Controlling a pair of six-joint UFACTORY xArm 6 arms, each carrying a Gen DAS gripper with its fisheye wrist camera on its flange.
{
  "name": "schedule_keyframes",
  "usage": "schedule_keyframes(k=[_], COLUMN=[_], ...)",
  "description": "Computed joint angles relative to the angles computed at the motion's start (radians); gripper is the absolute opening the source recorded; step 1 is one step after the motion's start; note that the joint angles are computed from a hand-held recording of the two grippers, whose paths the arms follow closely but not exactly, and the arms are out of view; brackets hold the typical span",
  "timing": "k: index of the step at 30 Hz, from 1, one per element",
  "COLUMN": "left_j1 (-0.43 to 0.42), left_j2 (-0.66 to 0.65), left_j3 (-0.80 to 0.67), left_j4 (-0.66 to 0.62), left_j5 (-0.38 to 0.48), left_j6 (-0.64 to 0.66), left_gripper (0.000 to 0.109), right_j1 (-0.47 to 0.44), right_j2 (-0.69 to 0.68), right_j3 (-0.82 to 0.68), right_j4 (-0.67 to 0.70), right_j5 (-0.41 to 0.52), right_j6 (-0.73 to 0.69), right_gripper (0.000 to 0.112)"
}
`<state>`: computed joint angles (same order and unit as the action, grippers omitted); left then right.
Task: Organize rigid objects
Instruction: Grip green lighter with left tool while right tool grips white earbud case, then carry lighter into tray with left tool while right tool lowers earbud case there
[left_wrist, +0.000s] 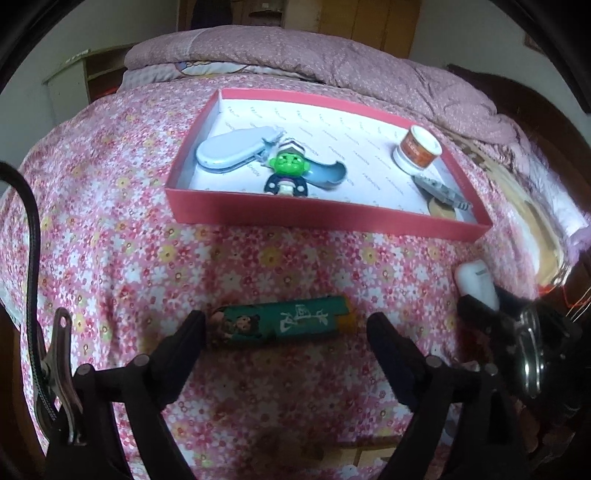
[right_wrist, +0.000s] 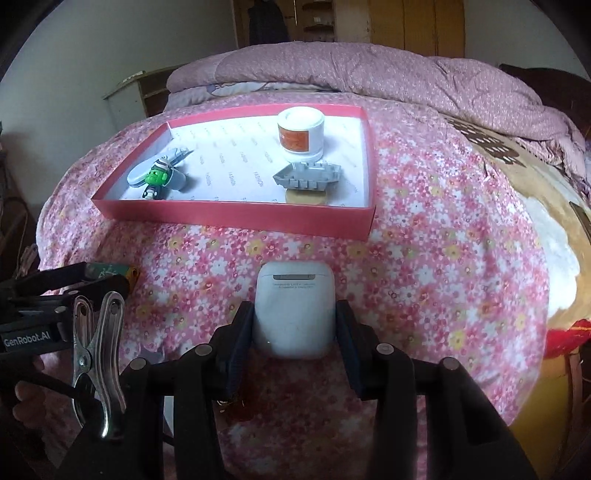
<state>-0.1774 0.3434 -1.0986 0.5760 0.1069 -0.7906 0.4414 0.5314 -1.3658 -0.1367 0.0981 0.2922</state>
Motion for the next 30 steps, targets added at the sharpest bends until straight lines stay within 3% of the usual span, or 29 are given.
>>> schedule_keyframes(k=[4,9,13,22,27,30], left_j1=[-0.002,0.005,0.012,0.043,0.065,0.077], left_j2=[0.022,0.030,0.024,0.008,-0.008,-0.013], left_j3=[-0.037,-0.053,-0.053,-0.025,-0.036,-0.039], left_j4=[0.192,0.308,0.402,0.433,0.557,0.569], left_j5=[0.030,0.035,0.040,-0.036,-0.043,-0.055], left_j6=[-0.137,-0.226,-0.312,-0.334,-0.453,-0.461], left_gripper=[0.095,0.094,0.086,0.085,0.086,0.086], right_j1=[0.005,0.007,0.007,-0.002,-0.006,-0.005], right_j2=[-0.002,0.000,0.000,0.001,0.002,0.003], right_j3=[0.020,0.028,0.033,0.030,0.028,0.021], right_j4=[0.070,0.088,0.082,-0.028,-0.075,-0.082], right_j5=[-0.037,-0.060,-0.069,-0.070,-0.068,-0.056], right_j6=[-0.054,-0.066,-0.063,0.033,0.072,0.070], right_gripper=[0.045,0.045,0.047,0.047,0.048,0.048])
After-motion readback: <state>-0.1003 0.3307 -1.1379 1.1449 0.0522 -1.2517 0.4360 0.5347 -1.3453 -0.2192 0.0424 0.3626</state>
